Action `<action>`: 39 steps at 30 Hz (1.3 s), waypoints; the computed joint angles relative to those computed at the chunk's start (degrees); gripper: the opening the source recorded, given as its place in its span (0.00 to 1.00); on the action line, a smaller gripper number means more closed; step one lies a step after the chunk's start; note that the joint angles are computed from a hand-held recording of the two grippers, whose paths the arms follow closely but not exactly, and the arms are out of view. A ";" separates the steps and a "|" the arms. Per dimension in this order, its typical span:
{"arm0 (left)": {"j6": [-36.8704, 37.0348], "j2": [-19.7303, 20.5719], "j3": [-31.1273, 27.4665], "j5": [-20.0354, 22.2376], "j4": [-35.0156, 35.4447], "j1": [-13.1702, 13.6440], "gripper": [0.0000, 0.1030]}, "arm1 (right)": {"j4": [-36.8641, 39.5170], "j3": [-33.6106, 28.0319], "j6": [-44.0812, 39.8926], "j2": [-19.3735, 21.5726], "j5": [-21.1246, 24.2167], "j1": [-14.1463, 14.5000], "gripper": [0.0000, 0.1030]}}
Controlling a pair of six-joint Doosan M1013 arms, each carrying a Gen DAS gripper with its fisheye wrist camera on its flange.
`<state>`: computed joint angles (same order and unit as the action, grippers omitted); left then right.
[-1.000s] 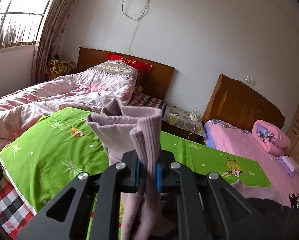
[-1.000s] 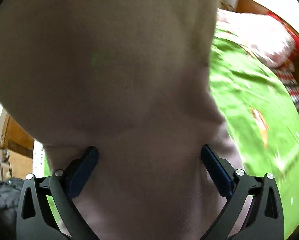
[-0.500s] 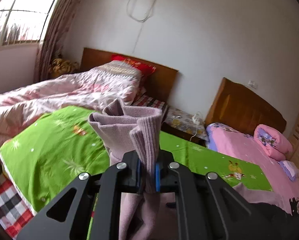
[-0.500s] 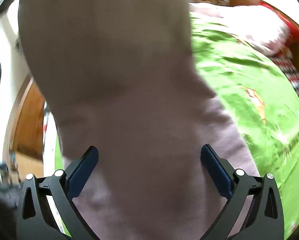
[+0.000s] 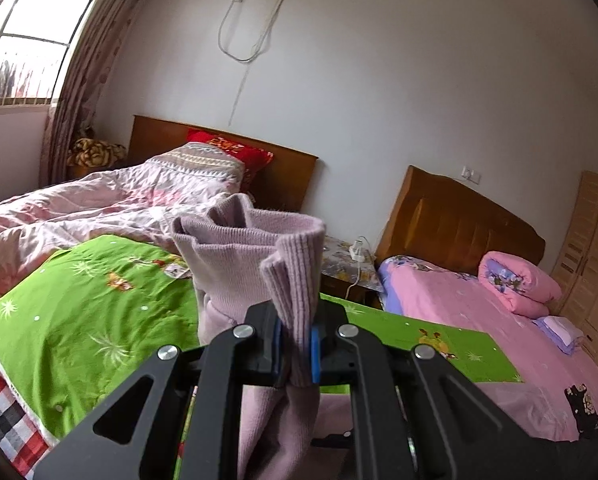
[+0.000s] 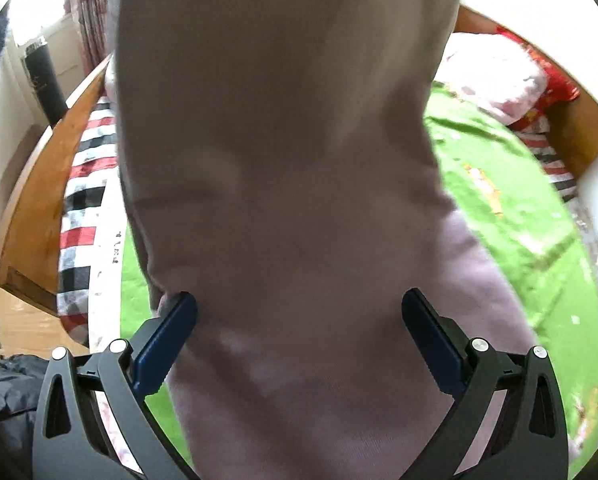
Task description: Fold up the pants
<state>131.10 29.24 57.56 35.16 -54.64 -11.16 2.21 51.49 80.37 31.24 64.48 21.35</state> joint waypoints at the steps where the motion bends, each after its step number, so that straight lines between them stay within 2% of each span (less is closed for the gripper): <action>1: 0.55 -0.09 0.15 0.16 -0.55 -0.04 0.09 | 0.12 1.16 0.55 -0.95 -1.39 0.14 0.96; 3: 2.18 -0.36 0.60 0.59 -2.05 -0.15 0.09 | 2.61 0.35 -1.06 -0.14 -0.20 -0.14 0.96; 4: 3.37 -0.54 0.88 0.91 -3.27 -0.22 0.09 | 1.10 -0.32 -2.06 0.66 1.28 0.29 0.96; 7: 8.19 -1.47 2.18 2.23 -6.94 -0.54 0.09 | 0.48 1.54 -3.18 -0.33 0.37 0.44 0.96; 9: 11.24 -2.10 3.07 4.13 -9.34 -0.75 0.09 | 0.75 6.25 -0.45 -4.67 -2.73 -0.31 0.96; 11: 16.54 -3.34 4.87 6.56 -11.82 -1.36 0.09 | 3.67 9.48 2.17 -7.40 -5.70 -2.85 0.96; 13: 20.10 -4.23 6.59 9.92 -13.76 -1.95 0.09 | 2.81 15.21 11.56 -11.92 -11.54 -6.05 0.96; 15: 21.88 -4.28 7.82 15.63 -13.41 -3.18 0.09 | 4.97 21.23 20.84 -16.08 -18.42 -9.44 0.96; 17: 20.57 -3.73 8.51 17.82 -7.96 -5.56 0.10 | 10.62 29.35 30.60 -21.32 -28.32 -13.67 0.96; 18: 18.85 -3.06 8.54 18.51 -5.02 -6.68 0.10 | 13.69 32.13 33.56 -22.93 -31.57 -15.24 0.96; 20: 13.34 -0.68 7.79 20.11 3.15 -9.26 0.11 | 19.73 37.15 38.18 -25.44 -36.07 -17.88 0.96; 21: 10.53 0.70 6.86 21.75 6.36 -10.08 0.12 | 21.38 37.77 39.42 -25.67 -36.54 -18.65 0.96; 23: 6.69 3.33 4.86 27.01 8.39 -10.59 0.23 | 21.92 39.23 42.41 -26.19 -36.22 -19.21 0.96; 24: 6.65 3.51 4.88 27.70 7.40 -10.41 0.27 | 21.59 39.55 43.38 -26.23 -36.08 -18.93 0.96; 25: 7.88 3.17 5.21 27.62 5.77 -10.09 0.35 | 21.80 39.80 43.71 -26.28 -35.96 -18.69 0.96; 26: 9.51 2.77 5.46 28.40 1.57 -9.16 0.59 | 24.02 40.40 42.40 -26.45 -36.20 -18.64 0.96; 27: 10.68 2.26 6.00 28.26 -2.44 -8.20 0.79 | 27.16 40.80 39.93 -26.59 -35.99 -19.14 0.96; 29: 13.04 0.55 8.09 25.10 -10.65 -5.94 0.92 | 36.47 41.78 33.23 -26.34 -35.15 -19.20 0.96; 31: 11.97 -0.18 8.96 21.95 -13.84 -4.14 0.96 | 45.25 41.80 25.36 -25.46 -33.31 -19.22 0.96; 33: 7.71 -0.54 9.28 17.33 -11.76 -2.98 0.96 | 49.46 40.36 21.96 -23.87 -29.64 -19.11 0.96; 35: 2.70 -1.23 10.35 12.34 -7.40 -2.25 0.96 | 47.22 38.61 24.04 -22.70 -26.12 -18.39 0.96; 39: -2.43 -2.20 12.64 8.06 -2.71 -0.83 0.96 | 32.72 33.43 29.62 -20.40 -17.14 -15.53 0.95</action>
